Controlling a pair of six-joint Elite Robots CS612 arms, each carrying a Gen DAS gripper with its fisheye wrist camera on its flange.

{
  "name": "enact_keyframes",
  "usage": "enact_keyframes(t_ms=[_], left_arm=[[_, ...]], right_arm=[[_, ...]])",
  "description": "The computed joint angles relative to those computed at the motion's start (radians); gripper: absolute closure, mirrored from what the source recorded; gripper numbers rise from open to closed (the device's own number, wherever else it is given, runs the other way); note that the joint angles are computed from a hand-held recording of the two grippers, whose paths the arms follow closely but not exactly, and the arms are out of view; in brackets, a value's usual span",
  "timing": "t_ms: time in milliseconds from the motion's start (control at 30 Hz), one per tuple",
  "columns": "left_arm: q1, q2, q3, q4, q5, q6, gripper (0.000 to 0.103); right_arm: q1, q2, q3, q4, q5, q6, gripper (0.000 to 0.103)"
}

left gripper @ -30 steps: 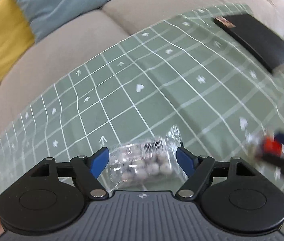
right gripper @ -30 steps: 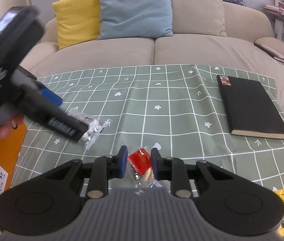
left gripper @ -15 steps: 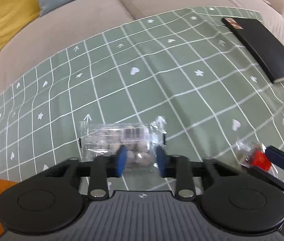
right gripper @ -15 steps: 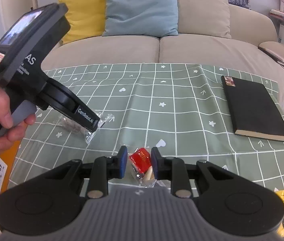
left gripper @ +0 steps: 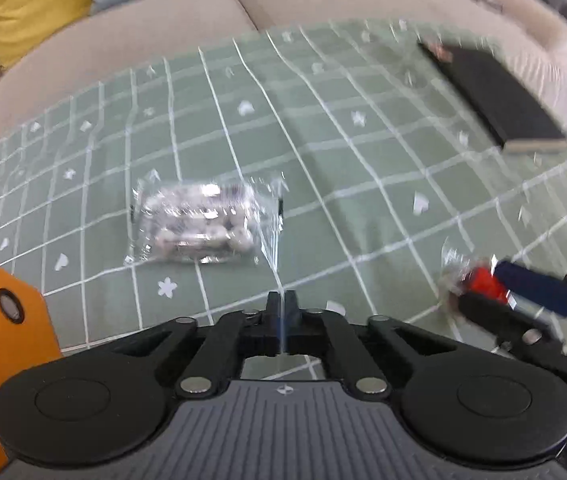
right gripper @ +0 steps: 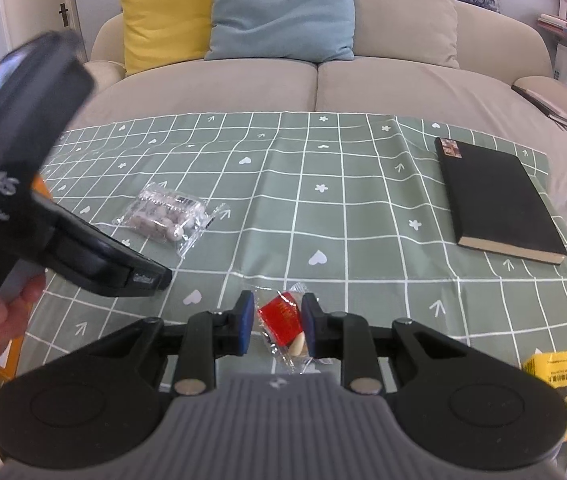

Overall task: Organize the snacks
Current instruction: 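Grasp the red-wrapped snack with the right gripper, then grasp the clear white-candy pack with the left gripper while the right gripper holds the red snack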

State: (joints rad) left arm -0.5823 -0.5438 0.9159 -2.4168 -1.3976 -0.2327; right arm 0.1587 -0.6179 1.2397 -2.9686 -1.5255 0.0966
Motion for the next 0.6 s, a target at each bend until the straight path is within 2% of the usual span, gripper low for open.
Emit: enact_keyframes(t_ms=[33,67,100,200,400,600], left_arm=[[-0.003,-0.01,0.024,-0.034,0.016,-0.038,0.08],[-0.003,-0.016,0.042,-0.062,0.013,-0.076,0.065],[-0.003,-0.021,0.058,-0.093,0.011,-0.104,0.056],[-0.009,-0.03,0.103,-0.194,0.039,-0.159,0.041],[-0.016,-0.023,0.123,-0.241,0.081,-0.19,0.034],[-0.007,0.009,0.077,-0.23,0.06,-0.311,0.03]], right_arm=[[0.0,0.0,0.001,-0.002,0.002,0.001,0.08],[0.0,0.001,0.003,-0.007,0.003,0.002,0.079],[0.001,0.001,0.004,-0.012,0.001,0.002,0.079],[-0.002,0.004,0.007,-0.035,0.003,0.026,0.078],[-0.01,0.014,0.003,-0.068,-0.007,0.094,0.078],[-0.012,0.025,-0.014,-0.063,0.014,0.105,0.078]])
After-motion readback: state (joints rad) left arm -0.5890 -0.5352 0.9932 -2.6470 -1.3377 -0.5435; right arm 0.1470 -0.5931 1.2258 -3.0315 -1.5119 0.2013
